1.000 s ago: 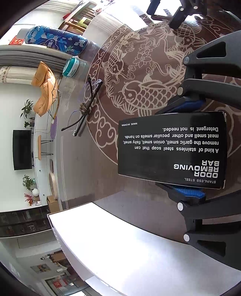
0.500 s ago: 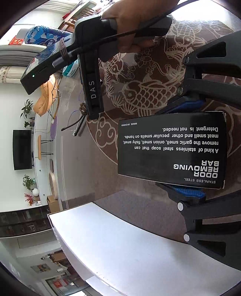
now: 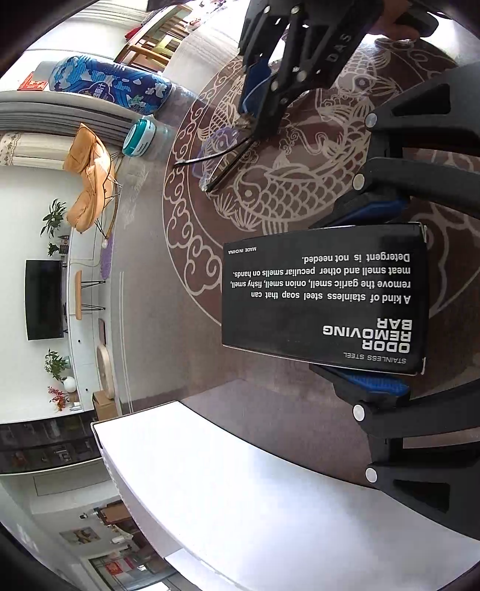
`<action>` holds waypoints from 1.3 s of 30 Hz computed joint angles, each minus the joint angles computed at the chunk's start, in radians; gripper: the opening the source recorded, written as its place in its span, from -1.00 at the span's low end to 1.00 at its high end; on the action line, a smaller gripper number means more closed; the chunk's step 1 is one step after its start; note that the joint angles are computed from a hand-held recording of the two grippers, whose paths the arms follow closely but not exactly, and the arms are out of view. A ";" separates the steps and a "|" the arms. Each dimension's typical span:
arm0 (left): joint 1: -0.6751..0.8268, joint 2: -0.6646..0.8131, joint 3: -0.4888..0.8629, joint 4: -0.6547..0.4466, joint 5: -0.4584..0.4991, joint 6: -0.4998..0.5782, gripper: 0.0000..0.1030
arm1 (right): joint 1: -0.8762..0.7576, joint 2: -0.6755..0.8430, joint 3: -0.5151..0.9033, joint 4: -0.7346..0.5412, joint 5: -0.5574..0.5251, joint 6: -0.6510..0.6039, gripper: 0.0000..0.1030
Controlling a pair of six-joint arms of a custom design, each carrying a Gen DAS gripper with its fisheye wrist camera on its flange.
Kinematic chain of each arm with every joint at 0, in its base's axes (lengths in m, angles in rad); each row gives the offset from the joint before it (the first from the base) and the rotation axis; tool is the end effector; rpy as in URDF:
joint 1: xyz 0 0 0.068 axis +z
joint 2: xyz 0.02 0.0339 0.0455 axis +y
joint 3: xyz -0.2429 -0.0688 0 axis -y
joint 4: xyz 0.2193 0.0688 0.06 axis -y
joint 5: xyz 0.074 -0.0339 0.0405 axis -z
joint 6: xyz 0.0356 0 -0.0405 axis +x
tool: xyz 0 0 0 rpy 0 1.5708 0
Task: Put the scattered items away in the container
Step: 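Lower the right tool onto the twine-tied eyeglasses and close while the left tool holds the box, then lift the eyeglasses with the right tool while the left tool holds the box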
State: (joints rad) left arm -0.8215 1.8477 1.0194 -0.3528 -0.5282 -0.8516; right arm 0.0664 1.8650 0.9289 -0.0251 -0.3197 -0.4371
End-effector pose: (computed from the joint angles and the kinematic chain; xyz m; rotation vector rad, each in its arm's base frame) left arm 0.2302 -0.2211 0.1292 -0.1707 2.4926 0.0865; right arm 0.3290 0.0331 0.1166 -0.7385 2.3669 0.2488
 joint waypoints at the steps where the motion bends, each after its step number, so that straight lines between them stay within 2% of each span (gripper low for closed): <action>1: -0.016 -0.010 -0.013 -0.005 -0.006 -0.017 0.25 | -0.038 -0.071 -0.093 0.012 -0.020 -0.039 -0.43; 3: -0.064 -0.035 -0.044 -0.024 -0.021 -0.065 0.25 | -0.135 -0.205 -0.251 0.006 -0.074 -0.129 -0.43; 7: -0.216 -0.096 -0.107 -0.102 -0.063 -0.228 0.25 | -0.417 -0.434 -0.448 -0.138 -0.202 -0.366 -0.42; 11: -0.387 -0.106 -0.113 -0.205 -0.097 -0.405 0.25 | -0.714 -0.548 -0.498 -0.368 -0.304 -0.667 -0.42; 13: -0.429 -0.092 -0.093 -0.240 -0.104 -0.445 0.25 | -0.816 -0.578 -0.510 -0.447 -0.326 -0.781 -0.40; 14: -0.433 -0.086 -0.083 -0.254 -0.103 -0.456 0.35 | -0.837 -0.583 -0.510 -0.463 -0.329 -0.800 -0.35; 15: -0.425 -0.083 -0.081 -0.259 -0.096 -0.462 0.59 | -0.843 -0.587 -0.513 -0.460 -0.326 -0.798 -0.09; 16: -0.411 -0.087 -0.088 -0.252 -0.079 -0.464 0.72 | -0.826 -0.599 -0.524 -0.436 -0.311 -0.767 0.13; 17: -0.398 -0.092 -0.099 -0.236 -0.062 -0.455 0.87 | -0.824 -0.593 -0.525 -0.424 -0.297 -0.757 0.54; 18: -0.391 -0.089 -0.099 -0.229 -0.055 -0.442 0.95 | -0.813 -0.575 -0.516 -0.420 -0.286 -0.743 0.64; 24: -0.358 -0.068 -0.083 -0.211 -0.043 -0.409 1.00 | -0.793 -0.564 -0.513 -0.403 -0.280 -0.720 0.66; 33: -0.125 0.002 -0.006 -0.087 0.010 -0.158 1.00 | -0.789 -0.556 -0.509 -0.391 -0.270 -0.704 0.75; 39: -0.005 0.075 0.089 -0.064 0.043 -0.055 1.00 | -0.789 -0.555 -0.507 -0.392 -0.269 -0.704 0.75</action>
